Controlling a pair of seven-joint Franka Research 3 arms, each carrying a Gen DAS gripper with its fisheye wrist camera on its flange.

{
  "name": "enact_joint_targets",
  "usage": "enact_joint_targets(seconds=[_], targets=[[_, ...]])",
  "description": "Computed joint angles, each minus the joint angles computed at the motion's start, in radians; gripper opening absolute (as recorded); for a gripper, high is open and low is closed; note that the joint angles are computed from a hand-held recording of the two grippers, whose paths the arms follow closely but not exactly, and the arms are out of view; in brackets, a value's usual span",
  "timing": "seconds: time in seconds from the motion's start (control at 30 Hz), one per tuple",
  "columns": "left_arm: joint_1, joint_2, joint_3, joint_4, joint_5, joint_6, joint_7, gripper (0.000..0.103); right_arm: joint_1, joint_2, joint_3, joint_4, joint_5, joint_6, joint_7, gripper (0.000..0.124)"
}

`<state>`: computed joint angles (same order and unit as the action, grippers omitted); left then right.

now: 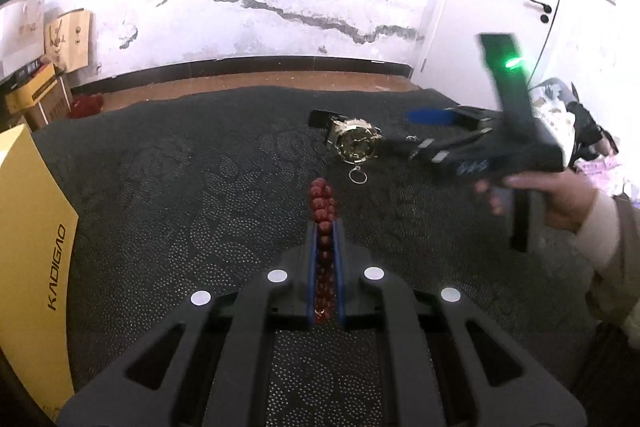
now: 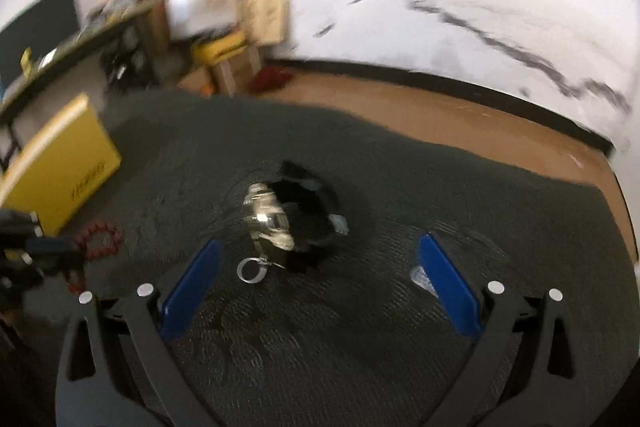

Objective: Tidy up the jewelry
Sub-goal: 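Lift the bead bracelet with the left gripper while the right gripper grasps the gold watch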

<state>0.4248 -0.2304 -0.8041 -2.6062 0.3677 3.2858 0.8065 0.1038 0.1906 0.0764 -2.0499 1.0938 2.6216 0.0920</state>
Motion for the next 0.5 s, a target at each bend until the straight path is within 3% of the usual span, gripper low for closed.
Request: enact_joint_targets(seconds=[0.07, 0.13, 0.2, 0.27, 0.33, 0.4, 0.5], targets=[[-0.021, 0.006, 0.030, -0.008, -0.001, 0.012, 0.004, 0.007, 0.024, 0.032, 0.001, 0.021, -0.072, 0.033, 0.050, 0.096], [-0.050, 0.015, 0.065, -0.012, -0.014, 0.020, 0.014, 0.007, 0.037, 0.073, -0.007, 0.065, -0.181, 0.012, 0.158, 0.096], [-0.114, 0.022, 0.133, -0.020, -0.032, 0.031, 0.024, 0.007, 0.030, 0.100, 0.006, 0.103, -0.208, -0.009, 0.197, 0.096], [-0.149, 0.011, 0.165, -0.039, -0.053, 0.041, 0.038, 0.007, 0.033, 0.133, 0.011, 0.144, -0.246, -0.012, 0.256, 0.096], [-0.165, 0.011, 0.179, -0.042, -0.078, 0.046, 0.053, 0.007, 0.034, 0.156, 0.015, 0.167, -0.282, -0.005, 0.305, 0.084], [-0.171, 0.008, 0.183, -0.045, -0.104, 0.048, 0.071, 0.007, 0.017, 0.150, 0.037, 0.157, -0.270, 0.001, 0.282, 0.063], [-0.202, 0.004, 0.214, -0.057, -0.135, 0.057, 0.092, 0.007, 0.009, 0.150, 0.045, 0.157, -0.279, -0.001, 0.286, 0.061]])
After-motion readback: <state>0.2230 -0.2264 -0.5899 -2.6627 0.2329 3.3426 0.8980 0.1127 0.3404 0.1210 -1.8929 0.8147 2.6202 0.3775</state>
